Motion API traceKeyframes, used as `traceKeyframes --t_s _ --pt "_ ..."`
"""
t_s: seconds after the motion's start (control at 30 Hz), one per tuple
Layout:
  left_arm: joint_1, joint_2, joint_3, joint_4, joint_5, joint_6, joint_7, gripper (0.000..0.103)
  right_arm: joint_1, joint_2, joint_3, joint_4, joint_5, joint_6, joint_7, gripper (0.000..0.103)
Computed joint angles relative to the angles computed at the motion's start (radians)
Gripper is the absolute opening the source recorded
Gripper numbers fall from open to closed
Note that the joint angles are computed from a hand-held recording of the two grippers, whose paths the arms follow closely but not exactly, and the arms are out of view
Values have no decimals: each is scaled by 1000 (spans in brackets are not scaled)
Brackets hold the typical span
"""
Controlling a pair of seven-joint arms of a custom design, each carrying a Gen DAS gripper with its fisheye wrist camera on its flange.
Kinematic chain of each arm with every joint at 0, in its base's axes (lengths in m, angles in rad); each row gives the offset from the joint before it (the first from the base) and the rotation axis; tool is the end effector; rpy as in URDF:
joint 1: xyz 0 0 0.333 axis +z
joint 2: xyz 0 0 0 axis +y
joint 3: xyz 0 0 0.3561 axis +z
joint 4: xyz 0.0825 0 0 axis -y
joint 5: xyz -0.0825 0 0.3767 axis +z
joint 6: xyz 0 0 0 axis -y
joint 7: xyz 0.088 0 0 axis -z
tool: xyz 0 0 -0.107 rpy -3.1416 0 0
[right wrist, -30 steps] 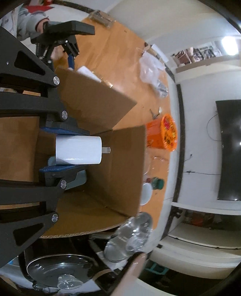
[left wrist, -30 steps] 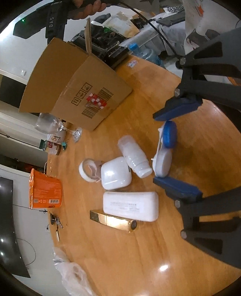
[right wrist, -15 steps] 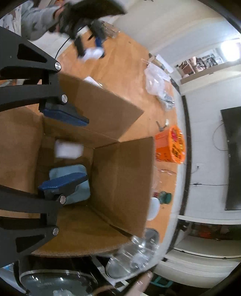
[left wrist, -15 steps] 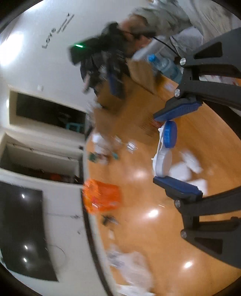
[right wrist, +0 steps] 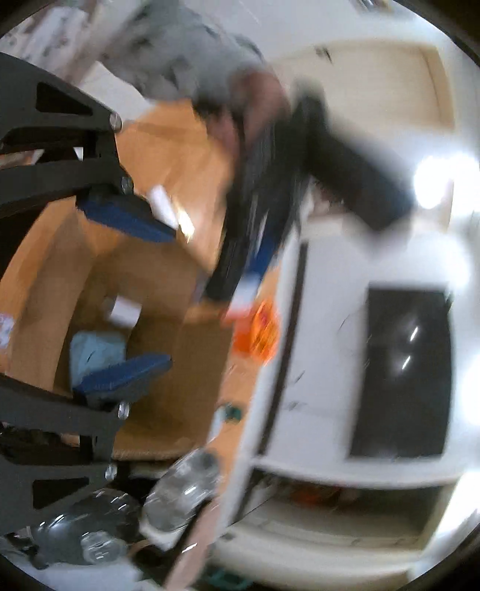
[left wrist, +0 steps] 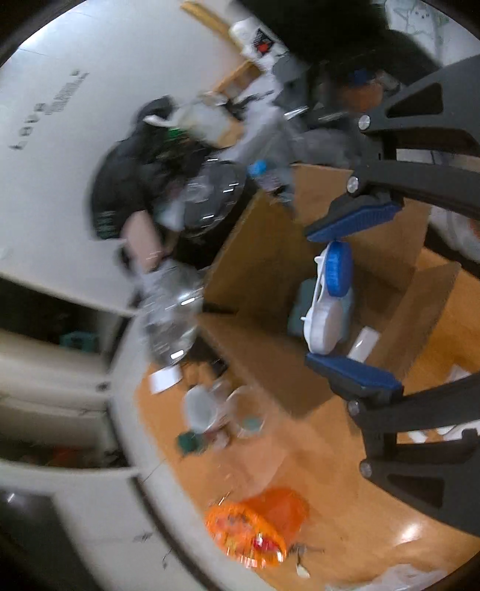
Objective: Organize rigid objects
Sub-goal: 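Grasp the white pump bottle with the right gripper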
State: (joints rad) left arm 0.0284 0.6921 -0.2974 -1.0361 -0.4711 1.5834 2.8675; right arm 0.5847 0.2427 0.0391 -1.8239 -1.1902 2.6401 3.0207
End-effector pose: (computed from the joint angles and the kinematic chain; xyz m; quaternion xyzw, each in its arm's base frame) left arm 0.7269 -0.1688 0.4925 0.0450 -0.9434 0.2993 0.1357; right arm 0.5235 0.4034 0.4962 -0.6564 0.5986 -0.3229 0.3265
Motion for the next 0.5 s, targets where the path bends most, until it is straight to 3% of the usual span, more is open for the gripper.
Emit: traceKeyframes --t_s 0.03,0.07,0.13,0.2,0.23,0.33,0.37,0.47,0.5 --pt "-18 -3 15 5 19 1 3 76 -3 14 6 14 0 38 -16 30" --pt "-30 -25 35 -25 27 34 17 82 -9 37 14 35 24 91 -49 29" --pt "-4 -61 14 -89 18 104 24 85 -15 86 23 74 108 160 -129 29" --pt "24 -42 11 -54 -13 87 16 87 -42 158 57 127 238 223 -243 30" --pt "44 -41 12 -52 -34 101 18 94 -53 194 75 155 295 235 -293 30" --pt "106 -54 20 -92 -92 199 44 100 -100 340 157 287 483 205 -468 31" --pt "117 -54 24 -105 -100 230 49 100 -106 381 166 331 529 177 -497 37" --pt "163 -47 38 -143 -128 327 56 100 -52 497 108 476 599 65 -483 63" --pt "176 -31 46 -139 -128 347 45 100 -32 527 82 515 617 31 -469 66"
